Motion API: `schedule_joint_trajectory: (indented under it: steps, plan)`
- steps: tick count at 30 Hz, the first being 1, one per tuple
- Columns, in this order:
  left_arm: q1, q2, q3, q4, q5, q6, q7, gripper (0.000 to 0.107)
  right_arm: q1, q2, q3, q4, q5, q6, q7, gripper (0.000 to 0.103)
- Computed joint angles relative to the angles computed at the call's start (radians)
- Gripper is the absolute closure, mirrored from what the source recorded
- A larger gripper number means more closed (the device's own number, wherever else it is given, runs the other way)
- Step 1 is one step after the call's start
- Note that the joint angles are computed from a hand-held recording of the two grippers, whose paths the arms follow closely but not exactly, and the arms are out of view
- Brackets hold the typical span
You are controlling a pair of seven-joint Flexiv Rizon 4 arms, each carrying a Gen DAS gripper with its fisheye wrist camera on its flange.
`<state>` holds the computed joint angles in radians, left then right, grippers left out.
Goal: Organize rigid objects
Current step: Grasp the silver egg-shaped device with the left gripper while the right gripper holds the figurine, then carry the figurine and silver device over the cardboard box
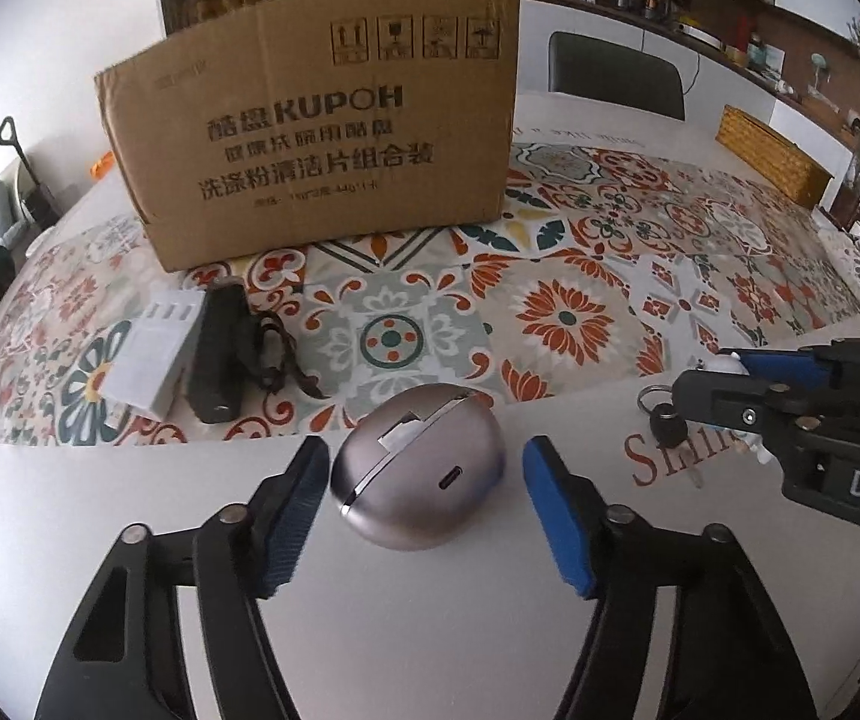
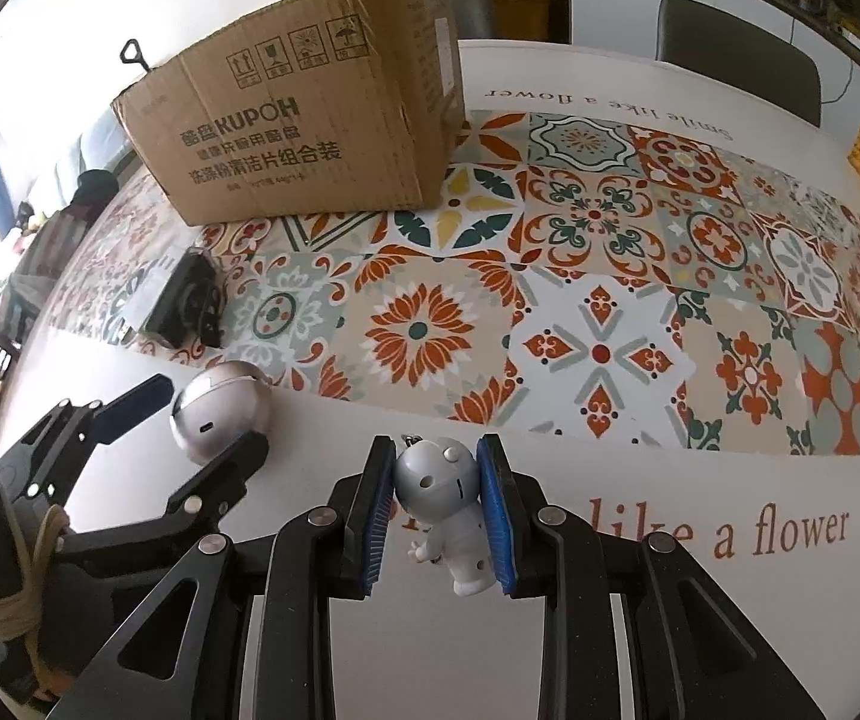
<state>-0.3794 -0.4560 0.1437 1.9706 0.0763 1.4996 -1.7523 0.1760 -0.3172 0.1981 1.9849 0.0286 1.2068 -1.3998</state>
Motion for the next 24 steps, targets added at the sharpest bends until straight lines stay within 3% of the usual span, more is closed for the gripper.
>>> schedule_joint_trajectory:
  steps: [13, 24]
  plan:
    - [0.010, -0.028, -0.004, 0.004, -0.019, 0.044, 0.035, 0.045, 0.018, -0.006, -0.008, 0.014, -0.017, 0.002, 0.044, 0.075]
    - [0.030, 0.010, -0.021, 0.034, -0.063, 0.063, 0.069, 0.045, 0.020, -0.008, -0.006, 0.011, -0.032, 0.014, 0.070, 0.075]
